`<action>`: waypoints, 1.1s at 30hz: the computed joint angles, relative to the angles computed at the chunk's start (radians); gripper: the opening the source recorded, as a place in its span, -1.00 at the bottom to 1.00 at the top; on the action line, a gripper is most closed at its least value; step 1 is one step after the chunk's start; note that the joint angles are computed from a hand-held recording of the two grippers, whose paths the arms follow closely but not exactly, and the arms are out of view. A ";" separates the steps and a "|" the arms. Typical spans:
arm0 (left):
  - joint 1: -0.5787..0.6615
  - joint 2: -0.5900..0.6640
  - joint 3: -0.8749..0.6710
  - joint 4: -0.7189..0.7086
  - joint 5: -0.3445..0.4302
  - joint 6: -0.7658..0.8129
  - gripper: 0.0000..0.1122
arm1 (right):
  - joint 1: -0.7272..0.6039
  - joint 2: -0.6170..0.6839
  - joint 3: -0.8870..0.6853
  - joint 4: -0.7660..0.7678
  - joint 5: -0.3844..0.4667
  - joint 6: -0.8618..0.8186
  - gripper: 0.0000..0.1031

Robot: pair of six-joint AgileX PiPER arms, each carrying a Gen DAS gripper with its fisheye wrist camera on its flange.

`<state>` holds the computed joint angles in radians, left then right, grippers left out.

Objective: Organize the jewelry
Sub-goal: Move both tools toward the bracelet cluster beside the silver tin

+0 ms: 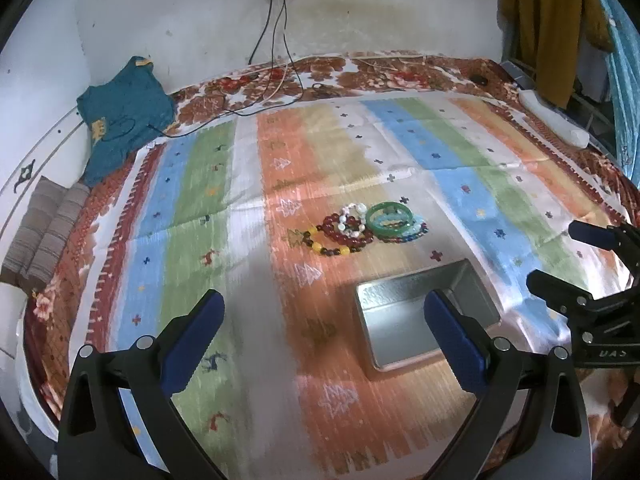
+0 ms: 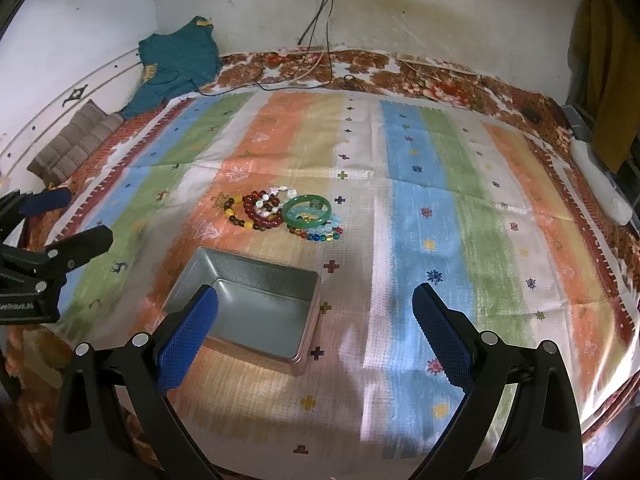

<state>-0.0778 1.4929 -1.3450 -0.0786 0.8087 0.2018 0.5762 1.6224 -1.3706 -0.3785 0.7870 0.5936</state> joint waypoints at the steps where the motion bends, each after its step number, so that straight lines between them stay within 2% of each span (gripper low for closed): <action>1: -0.002 0.008 -0.009 0.005 0.001 -0.005 0.74 | -0.004 0.006 -0.007 0.006 0.003 -0.005 0.91; 8: 0.026 0.099 -0.114 -0.023 0.051 -0.020 0.74 | -0.020 0.061 -0.075 0.009 0.042 -0.019 0.91; 11: 0.032 0.133 -0.154 -0.033 0.062 -0.024 0.73 | -0.036 0.070 -0.087 0.037 0.020 -0.058 0.91; 16: 0.049 0.165 -0.180 -0.072 0.037 -0.017 0.74 | -0.030 0.107 -0.136 -0.026 0.042 -0.034 0.91; 25: 0.032 0.238 -0.252 -0.070 0.040 0.009 0.74 | -0.123 0.169 -0.199 0.125 0.037 -0.095 0.91; 28: 0.056 0.279 -0.297 -0.132 0.069 0.033 0.73 | -0.120 0.200 -0.235 0.095 0.063 -0.099 0.91; 30: 0.049 0.286 -0.299 -0.112 0.049 0.029 0.73 | -0.105 0.222 -0.261 0.051 0.089 -0.098 0.91; 33: 0.035 0.307 -0.317 -0.084 0.048 0.011 0.73 | -0.109 0.241 -0.283 0.070 0.097 -0.136 0.91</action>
